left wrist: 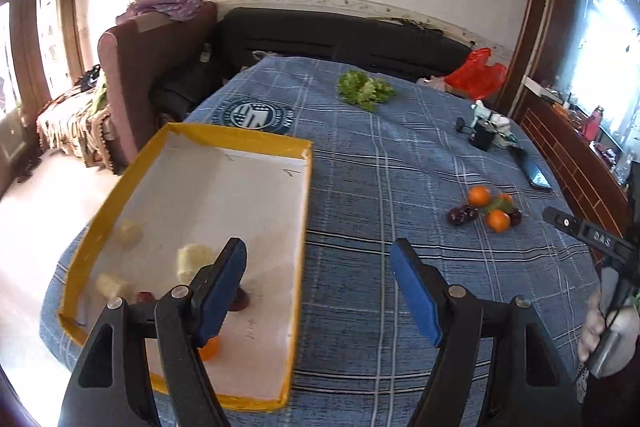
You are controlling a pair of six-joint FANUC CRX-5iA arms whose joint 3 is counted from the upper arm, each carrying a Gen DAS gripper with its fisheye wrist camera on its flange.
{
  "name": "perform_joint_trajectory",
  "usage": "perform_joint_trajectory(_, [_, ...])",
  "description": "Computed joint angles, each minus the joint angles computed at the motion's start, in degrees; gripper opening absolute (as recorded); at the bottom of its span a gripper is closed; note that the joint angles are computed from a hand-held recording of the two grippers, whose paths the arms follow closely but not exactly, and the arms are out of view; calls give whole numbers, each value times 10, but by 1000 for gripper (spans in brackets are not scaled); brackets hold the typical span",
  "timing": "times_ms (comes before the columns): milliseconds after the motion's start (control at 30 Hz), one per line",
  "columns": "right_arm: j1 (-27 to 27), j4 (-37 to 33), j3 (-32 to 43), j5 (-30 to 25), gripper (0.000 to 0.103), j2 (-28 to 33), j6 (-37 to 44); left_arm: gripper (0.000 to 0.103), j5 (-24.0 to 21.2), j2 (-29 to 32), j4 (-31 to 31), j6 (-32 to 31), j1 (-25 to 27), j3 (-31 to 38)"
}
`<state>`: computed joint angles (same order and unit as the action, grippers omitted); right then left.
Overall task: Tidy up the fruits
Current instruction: 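Grasp a dark plum with the left tool while the right tool grasps a mandarin orange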
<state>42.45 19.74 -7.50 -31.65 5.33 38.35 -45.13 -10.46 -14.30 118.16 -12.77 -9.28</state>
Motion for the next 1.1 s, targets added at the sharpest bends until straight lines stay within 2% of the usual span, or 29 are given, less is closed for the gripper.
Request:
perform_joint_trajectory(167, [-34,-43,20,-1,64,19,10,74,18,19,51,-41,6,-8])
perform_joint_trajectory(333, [-43,-104,80,-29,64,71,66,74,24,41,88,-72,9,-6])
perform_joint_trajectory(533, [-34,-73,128,-72,64,131,58,74,25,78,111,-99,1,17])
perform_joint_trajectory(667, [-29,-60,142,-75,64,152,63,74,38,121,115,-125,-14,49])
perform_joint_trajectory(767, [-30,-63,143,-72,41,157,66,74,45,158,139,-163,-22,71])
perform_joint_trajectory(867, [-37,-87,136,-57,41,150,75,73,51,204,184,-226,-27,98])
perform_joint_trajectory(1000, [-42,-116,129,-44,41,140,86,73,59,250,188,-265,-42,139])
perform_joint_trajectory(1100, [-45,-123,124,-36,42,133,88,73,61,287,216,-317,-47,161])
